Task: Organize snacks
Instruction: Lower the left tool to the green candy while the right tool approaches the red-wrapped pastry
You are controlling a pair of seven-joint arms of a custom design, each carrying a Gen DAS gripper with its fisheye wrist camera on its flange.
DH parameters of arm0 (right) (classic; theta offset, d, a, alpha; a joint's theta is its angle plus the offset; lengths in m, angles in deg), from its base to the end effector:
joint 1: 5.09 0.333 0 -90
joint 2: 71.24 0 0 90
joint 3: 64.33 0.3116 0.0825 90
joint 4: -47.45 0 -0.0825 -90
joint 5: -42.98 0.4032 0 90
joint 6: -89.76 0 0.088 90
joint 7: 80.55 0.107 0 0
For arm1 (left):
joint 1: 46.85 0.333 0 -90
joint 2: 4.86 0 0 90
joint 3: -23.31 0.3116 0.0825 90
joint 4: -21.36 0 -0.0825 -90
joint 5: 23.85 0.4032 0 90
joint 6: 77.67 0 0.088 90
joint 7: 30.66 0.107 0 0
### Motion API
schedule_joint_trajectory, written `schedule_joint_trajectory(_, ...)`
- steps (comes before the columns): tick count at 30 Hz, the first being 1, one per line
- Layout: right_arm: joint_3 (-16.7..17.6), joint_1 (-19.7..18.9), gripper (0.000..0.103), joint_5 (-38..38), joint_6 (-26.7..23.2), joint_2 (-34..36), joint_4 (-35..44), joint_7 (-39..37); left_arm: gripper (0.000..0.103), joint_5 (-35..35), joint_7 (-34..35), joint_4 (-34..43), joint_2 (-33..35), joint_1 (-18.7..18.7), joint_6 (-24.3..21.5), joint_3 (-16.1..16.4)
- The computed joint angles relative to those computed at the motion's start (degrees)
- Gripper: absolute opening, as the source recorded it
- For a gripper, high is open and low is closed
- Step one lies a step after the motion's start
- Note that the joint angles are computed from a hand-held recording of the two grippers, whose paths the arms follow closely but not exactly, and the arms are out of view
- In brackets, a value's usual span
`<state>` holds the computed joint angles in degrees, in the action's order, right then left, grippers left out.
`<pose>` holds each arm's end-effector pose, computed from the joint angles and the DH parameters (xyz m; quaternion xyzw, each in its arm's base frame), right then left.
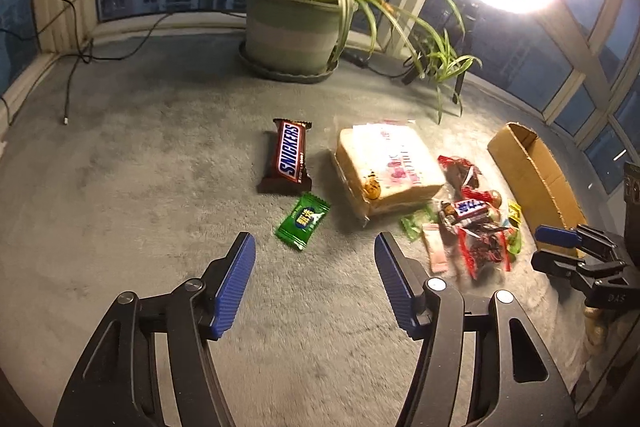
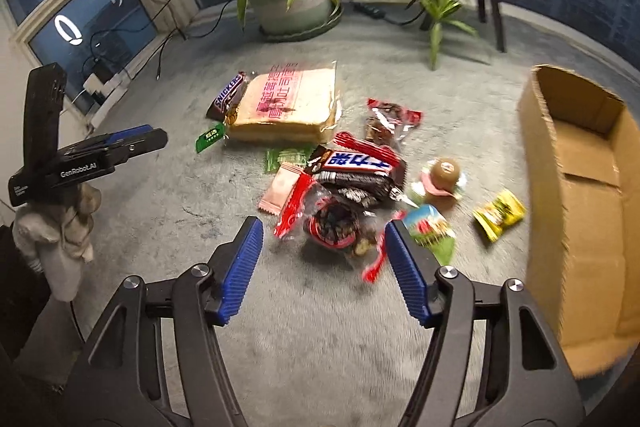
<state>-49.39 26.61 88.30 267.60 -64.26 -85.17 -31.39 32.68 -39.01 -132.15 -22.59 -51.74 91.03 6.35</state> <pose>0.4288 0.3656 0.3334 -0.8604 0.3832 -0.0859 0.3247 0.3859 -0.2092 0.3506 -0.7828 0.5209 -0.2828 0.1897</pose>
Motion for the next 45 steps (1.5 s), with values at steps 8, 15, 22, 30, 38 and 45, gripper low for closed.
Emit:
schedule_joint_trajectory(8, -2.0, -0.7, 0.066, -3.7, -7.1, 5.3, 6.4, 1.8, 0.061, 2.8, 2.4, 2.4, 5.1, 1.2, 3.4, 2.1)
schedule_joint_trajectory(15, -3.4, -0.1, 0.066, -9.6, -9.3, 8.0, 9.1, 6.7, 0.061, 2.1, 7.2, 5.1, 9.6, 1.1, 4.1, 3.6)
schedule_joint_trajectory(22, -2.6, -2.2, 0.066, -8.4, -13.2, 7.5, 9.6, 6.5, 0.045, -4.5, 18.7, 7.4, 13.8, -1.5, 3.0, 5.5)
schedule_joint_trajectory(30, -0.7, -3.8, 0.066, -0.7, -17.2, 4.6, 7.7, -0.5, 0.027, -4.0, 20.1, 7.2, 13.7, -2.2, 3.8, 5.3)
schedule_joint_trajectory(38, -5.2, 1.9, 0.066, -19.6, -12.7, 5.3, 7.5, 8.2, 0.023, -5.2, 20.7, 7.5, 13.9, -2.6, 3.3, 5.3)
schedule_joint_trajectory(45, -7.7, 3.2, 0.066, -30.5, -18.2, 8.8, 12.1, 14.2, 0.024, -3.9, 18.9, 8.5, 14.4, -2.2, 2.4, 5.4)
